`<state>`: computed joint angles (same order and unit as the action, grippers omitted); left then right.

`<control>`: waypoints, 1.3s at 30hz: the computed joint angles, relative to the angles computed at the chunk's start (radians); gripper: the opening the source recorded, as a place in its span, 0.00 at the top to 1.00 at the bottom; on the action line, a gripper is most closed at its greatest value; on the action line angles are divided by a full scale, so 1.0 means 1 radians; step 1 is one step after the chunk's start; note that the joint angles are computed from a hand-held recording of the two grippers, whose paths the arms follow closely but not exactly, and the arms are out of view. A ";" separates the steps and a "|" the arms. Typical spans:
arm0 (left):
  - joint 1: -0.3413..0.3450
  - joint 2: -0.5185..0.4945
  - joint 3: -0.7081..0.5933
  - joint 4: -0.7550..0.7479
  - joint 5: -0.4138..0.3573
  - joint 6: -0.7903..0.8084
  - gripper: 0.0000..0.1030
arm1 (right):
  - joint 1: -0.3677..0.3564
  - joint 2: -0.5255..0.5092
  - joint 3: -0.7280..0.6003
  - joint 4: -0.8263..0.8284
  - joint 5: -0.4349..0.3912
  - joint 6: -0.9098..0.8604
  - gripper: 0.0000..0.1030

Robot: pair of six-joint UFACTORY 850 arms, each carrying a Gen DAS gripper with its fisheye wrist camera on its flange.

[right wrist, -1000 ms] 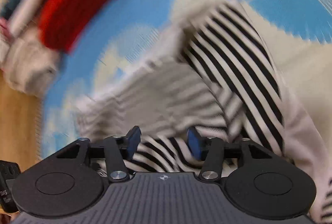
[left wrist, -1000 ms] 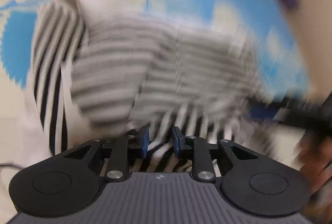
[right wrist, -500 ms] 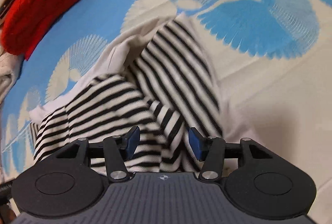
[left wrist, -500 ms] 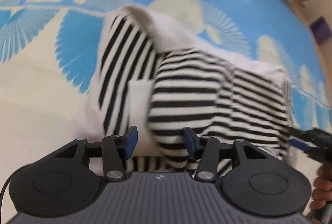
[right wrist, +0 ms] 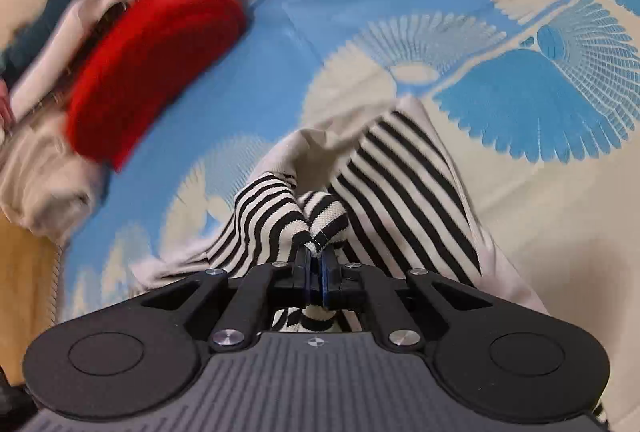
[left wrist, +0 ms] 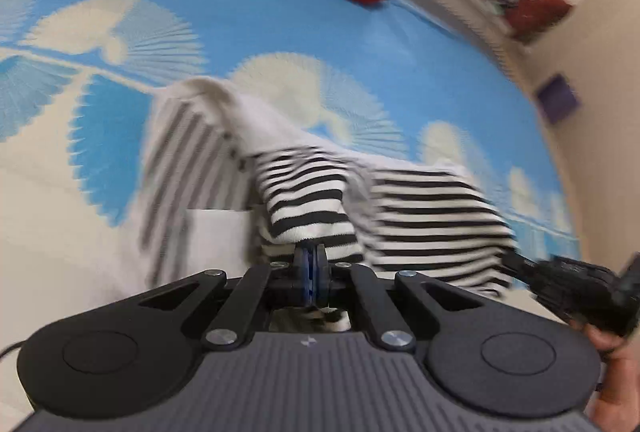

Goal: Fold small clothes

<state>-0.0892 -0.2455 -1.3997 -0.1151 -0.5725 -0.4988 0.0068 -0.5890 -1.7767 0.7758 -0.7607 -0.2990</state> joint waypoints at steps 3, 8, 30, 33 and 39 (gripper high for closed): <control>0.000 -0.066 -0.041 0.103 -0.151 -0.131 0.96 | 0.001 -0.062 -0.065 -0.165 -0.089 0.185 0.90; 0.015 -0.041 -0.027 0.030 -0.076 -0.084 0.85 | 0.023 -0.062 -0.069 -0.289 -0.083 0.257 0.82; -0.078 -0.122 -0.093 0.020 -0.196 0.150 0.80 | 0.081 -0.102 -0.114 -0.044 -0.375 -0.189 0.47; -0.094 -0.127 -0.094 0.100 -0.223 0.139 0.75 | 0.109 -0.116 -0.125 -0.261 -0.358 -0.072 0.50; -0.077 -0.077 -0.055 0.088 -0.138 0.113 0.75 | 0.055 -0.045 -0.068 -0.121 -0.235 -0.214 0.40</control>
